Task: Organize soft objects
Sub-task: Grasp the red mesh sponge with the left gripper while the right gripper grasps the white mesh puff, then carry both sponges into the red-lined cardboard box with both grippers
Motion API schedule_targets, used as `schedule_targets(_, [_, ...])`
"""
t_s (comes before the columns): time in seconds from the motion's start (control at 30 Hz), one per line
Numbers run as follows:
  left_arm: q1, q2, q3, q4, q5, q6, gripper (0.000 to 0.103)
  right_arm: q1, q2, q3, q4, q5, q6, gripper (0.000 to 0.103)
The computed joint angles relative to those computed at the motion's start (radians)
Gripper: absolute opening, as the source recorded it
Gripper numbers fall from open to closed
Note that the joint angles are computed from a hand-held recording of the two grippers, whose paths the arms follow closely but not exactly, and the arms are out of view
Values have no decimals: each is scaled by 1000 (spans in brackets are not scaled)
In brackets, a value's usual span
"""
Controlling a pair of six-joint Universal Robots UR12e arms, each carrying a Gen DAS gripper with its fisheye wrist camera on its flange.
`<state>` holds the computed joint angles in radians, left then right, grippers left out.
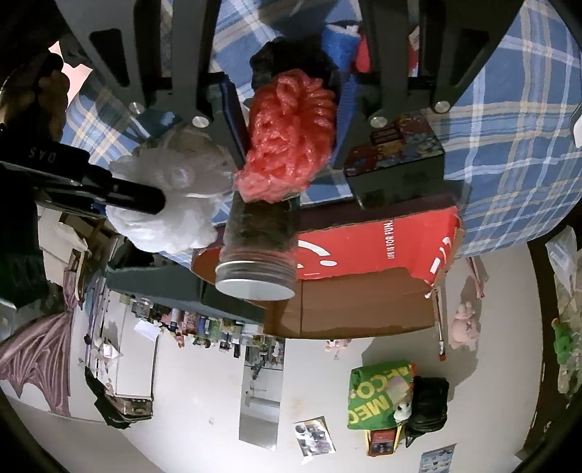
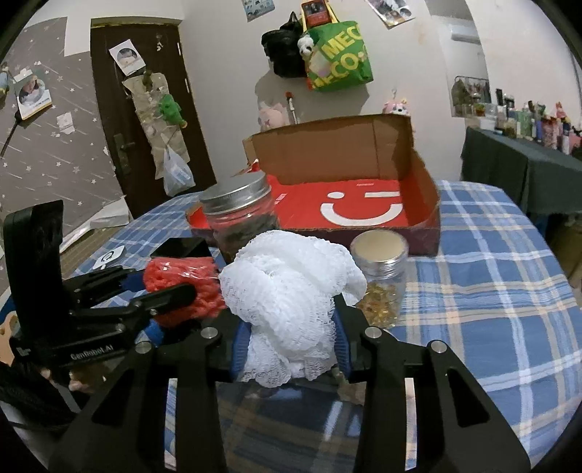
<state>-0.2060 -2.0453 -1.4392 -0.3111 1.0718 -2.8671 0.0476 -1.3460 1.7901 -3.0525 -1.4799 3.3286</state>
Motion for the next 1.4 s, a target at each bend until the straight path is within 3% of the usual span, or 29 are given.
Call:
schedule_targets(0.5, [19,10,-4,45,-14,-15,45,-4,-21,16,-25,-16,-9,36])
schedule_targets(0.77, [27,-6,69,54,-14,3,45,-14,-36,-9,-38,-5,-51,36])
schedule_targets(0.97, [26,-52,202,-31,-17,52,45,-38,-24,-84,-15,35,-107,36])
schedule_targets(1.13, [10,-127,373,-130,11,124,45,-48,21,-198,55,39,-180,36])
schedule_targets(1.3, [-6,-228,577,-300,40,163,45,-66,102,-358,212,75,-227,36])
schedule_targets(1.4, [-24,-320,742,-416,102,191,46,-71,168,-469,329,68,-248,36])
